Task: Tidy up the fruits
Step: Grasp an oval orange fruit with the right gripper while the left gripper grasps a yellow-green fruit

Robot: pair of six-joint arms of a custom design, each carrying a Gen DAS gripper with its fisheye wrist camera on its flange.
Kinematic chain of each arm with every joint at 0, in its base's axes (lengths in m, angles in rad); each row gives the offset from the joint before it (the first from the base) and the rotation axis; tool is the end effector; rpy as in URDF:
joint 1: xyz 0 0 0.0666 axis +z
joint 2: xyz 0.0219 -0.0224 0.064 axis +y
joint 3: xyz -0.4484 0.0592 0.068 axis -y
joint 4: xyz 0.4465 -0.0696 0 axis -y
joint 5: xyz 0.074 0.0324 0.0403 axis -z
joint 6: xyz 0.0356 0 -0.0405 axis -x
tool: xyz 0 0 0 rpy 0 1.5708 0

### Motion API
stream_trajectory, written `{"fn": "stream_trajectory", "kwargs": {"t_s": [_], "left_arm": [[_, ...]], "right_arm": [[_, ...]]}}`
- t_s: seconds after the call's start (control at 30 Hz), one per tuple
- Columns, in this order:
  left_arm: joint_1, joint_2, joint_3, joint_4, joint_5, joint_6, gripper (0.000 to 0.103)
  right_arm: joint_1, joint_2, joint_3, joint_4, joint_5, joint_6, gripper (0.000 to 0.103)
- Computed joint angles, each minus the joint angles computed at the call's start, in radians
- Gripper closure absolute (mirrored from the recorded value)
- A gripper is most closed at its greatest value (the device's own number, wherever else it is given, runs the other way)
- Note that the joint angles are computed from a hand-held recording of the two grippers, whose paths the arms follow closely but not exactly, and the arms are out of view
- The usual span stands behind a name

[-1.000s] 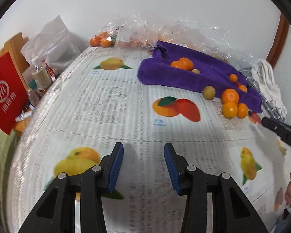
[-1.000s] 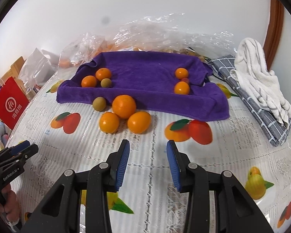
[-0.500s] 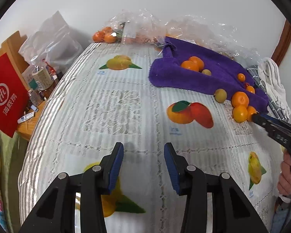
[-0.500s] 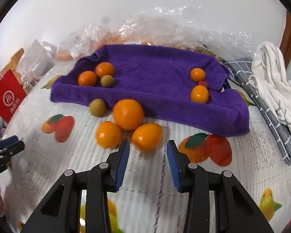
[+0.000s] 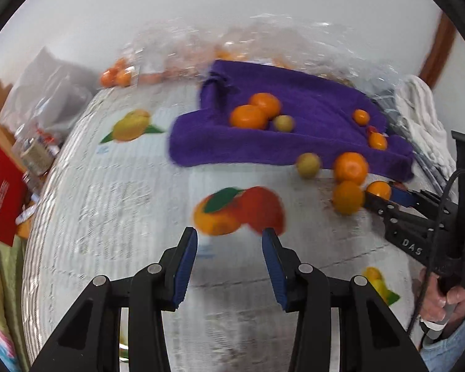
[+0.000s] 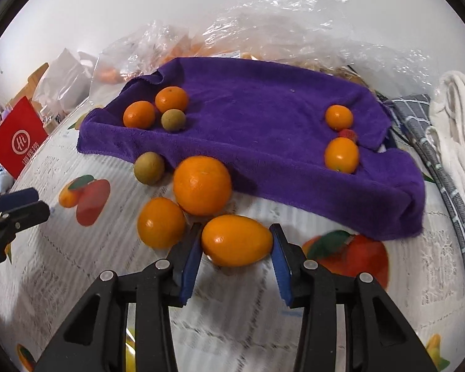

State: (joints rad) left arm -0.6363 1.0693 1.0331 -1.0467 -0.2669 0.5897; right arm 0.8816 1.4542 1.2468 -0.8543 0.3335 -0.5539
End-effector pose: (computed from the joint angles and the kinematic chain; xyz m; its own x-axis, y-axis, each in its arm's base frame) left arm 0.2971 -0.2083 0.4445 -0.8539 -0.0361 -0.5192 -0.0014 0.9977 -0.0671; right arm 0.3441 0.3987 0.3978 -0.8025 -0.1923 -0.5649 -0.2418 0.9702 0.0133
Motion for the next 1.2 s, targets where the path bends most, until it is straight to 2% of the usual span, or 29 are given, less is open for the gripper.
{"fn": "stream_trajectory", "kwargs": {"t_s": [0.17, 0.4, 0.53, 0.63, 0.73, 1.03, 1.2], "left_arm": [[-0.029, 0.076, 0.055, 0.048, -0.006, -0.06, 0.061], [-0.031, 0.187, 0.105, 0.103, 0.032, -0.06, 0.061], [-0.019, 0.205, 0.09, 0.175, 0.07, -0.053, 0.061], [-0.023, 0.233, 0.094, 0.181, 0.043, -0.052, 0.066], [-0.037, 0.235, 0.084, 0.214, -0.009, -0.06, 0.075], [-0.012, 0.145, 0.009, 0.336, 0.042, -0.042, 0.076], [0.002, 0.109, -0.013, 0.364, 0.041, -0.031, 0.076]], "right_arm": [[-0.028, -0.076, -0.063, 0.014, 0.013, -0.035, 0.061], [-0.054, -0.178, -0.148, 0.008, 0.079, -0.047, 0.061], [-0.062, -0.194, -0.164, -0.009, 0.118, -0.049, 0.061], [-0.061, -0.196, -0.168, -0.002, 0.119, -0.042, 0.061], [-0.06, -0.195, -0.169, 0.005, 0.114, -0.039, 0.061], [-0.036, -0.193, -0.16, -0.016, 0.124, -0.071, 0.061], [-0.021, -0.2, -0.144, -0.032, 0.13, -0.106, 0.061]]}}
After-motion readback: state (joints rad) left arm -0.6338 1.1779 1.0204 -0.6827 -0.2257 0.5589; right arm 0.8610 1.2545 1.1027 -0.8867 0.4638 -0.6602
